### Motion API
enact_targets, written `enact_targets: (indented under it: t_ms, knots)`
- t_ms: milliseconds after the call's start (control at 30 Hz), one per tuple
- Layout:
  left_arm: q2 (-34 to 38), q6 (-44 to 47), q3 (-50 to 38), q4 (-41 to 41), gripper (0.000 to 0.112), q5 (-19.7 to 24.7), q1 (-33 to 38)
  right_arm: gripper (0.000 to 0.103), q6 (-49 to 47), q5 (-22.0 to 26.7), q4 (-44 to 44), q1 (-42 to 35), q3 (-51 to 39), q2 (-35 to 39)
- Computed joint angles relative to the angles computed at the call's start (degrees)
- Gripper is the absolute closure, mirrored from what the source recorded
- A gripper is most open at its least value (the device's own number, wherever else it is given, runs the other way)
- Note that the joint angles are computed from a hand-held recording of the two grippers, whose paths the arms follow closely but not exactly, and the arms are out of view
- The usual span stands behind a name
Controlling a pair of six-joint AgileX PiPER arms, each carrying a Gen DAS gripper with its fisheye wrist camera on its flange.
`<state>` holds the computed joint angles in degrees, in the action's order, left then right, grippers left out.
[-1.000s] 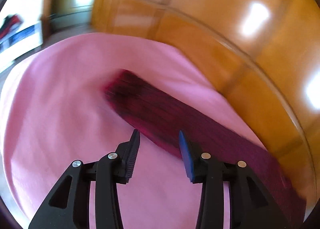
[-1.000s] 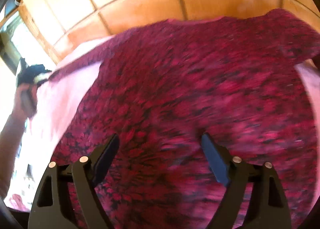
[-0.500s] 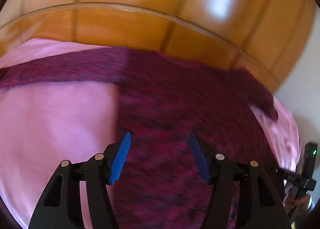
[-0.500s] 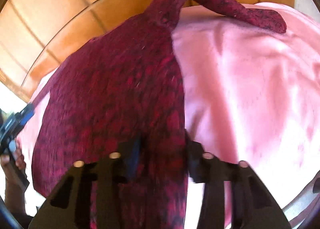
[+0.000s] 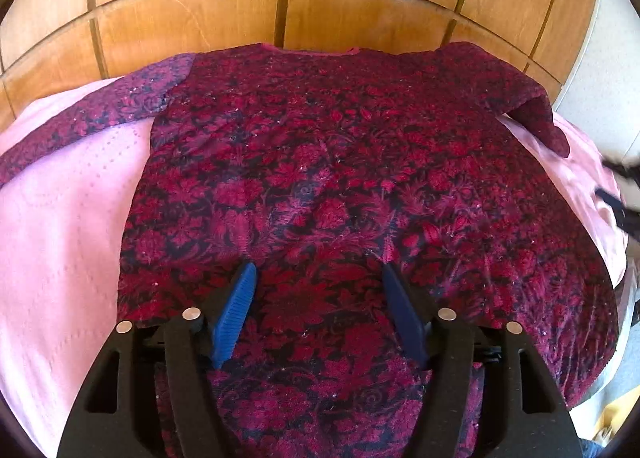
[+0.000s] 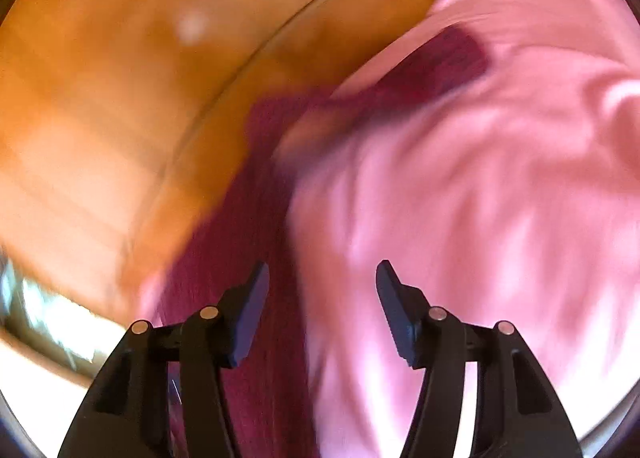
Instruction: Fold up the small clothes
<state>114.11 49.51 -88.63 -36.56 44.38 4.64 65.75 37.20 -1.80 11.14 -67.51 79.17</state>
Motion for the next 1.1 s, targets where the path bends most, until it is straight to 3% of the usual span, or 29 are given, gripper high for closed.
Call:
enact_targets:
  t_ms: [100, 167, 233, 333, 400, 433, 467, 500, 533, 700, 800, 867, 967, 1000, 1067, 1100]
  knots:
    - [0.44, -0.56, 0.05, -0.15, 0.044, -1.07, -0.43, 0.047, -0.8, -11.68, 8.55, -11.86, 4.82, 1.95]
    - [0.41, -1.37, 0.55, 0.02, 0.043, -2.12, -1.32, 0.048, -5.59, -19.03, 19.76, -16.9, 6.3, 6.15]
    - [0.58, -2.08, -0.16, 0.57, 0.043, -1.61, -1.23, 0.048, -8.27, -20.83, 25.11, -19.03, 5.06, 10.2]
    - [1.02, -2.85, -1.06, 1.12, 0.041, -0.85, -1.15, 0.049, -8.5, -19.86, 28.3, -20.5, 0.61, 16.21]
    - [1.2, -3.35, -1.24, 1.4, 0.04, -0.87, -1.34, 0.058, -6.02, -18.81, 26.3, -20.7, -2.51, 19.5]
    - [1.23, -3.63, -1.28, 1.69, 0.04, -0.95, -1.48, 0.064, -2.13, -17.85, 21.86, -20.56, -4.2, 20.48]
    - [1.13, -3.73, -1.1, 1.79, 0.04, -1.08, -1.57, 0.081, 2.8, -16.76, 16.13, -20.18, -6.18, 21.52]
    - [1.1, -3.81, -1.06, 1.85, 0.04, -1.11, -1.62, 0.089, 5.78, -13.44, 10.41, -20.07, -9.73, 22.82]
    - [1.16, -3.86, -1.13, 1.85, 0.04, -1.02, -1.64, 0.091, 7.94, -10.08, 4.68, -19.96, -13.88, 25.01]
    - [1.19, -3.82, -0.74, 1.96, 0.039, -1.31, -1.79, 0.093, 3.49, 17.93, -23.97, -17.5, -35.92, 30.27]
    - [1.22, -4.2, -0.92, 2.36, 0.039, -1.06, -1.88, 0.093, -3.61, 27.6, -29.69, -15.62, -44.56, 38.15]
    - [1.48, -5.4, -2.1, 3.15, 0.039, 0.48, -1.71, 0.092, -5.16, 29.15, -28.31, -15.83, -44.73, 40.5]
    - [1.15, -7.86, -4.07, 4.18, 0.039, 3.54, -0.77, 0.087, -1.17, 24.2, -25.44, -16.73, -36.73, 37.82]
    - [0.73, -8.28, -4.13, 4.18, 0.039, 3.89, -0.28, 0.069, 0.22, 23.32, -25.27, -16.71, -34.58, 36.41]
    - [-1.14, -8.3, -3.24, 2.89, 0.039, 3.75, 1.93, 0.044, -0.25, 23.59, -24.51, -16.87, -34.45, 35.63]
    - [-1.89, -8.14, -2.92, 2.22, 0.039, 3.64, 3.18, 0.044, 0.01, 23.56, -25.19, -16.2, -33.21, 34.04]
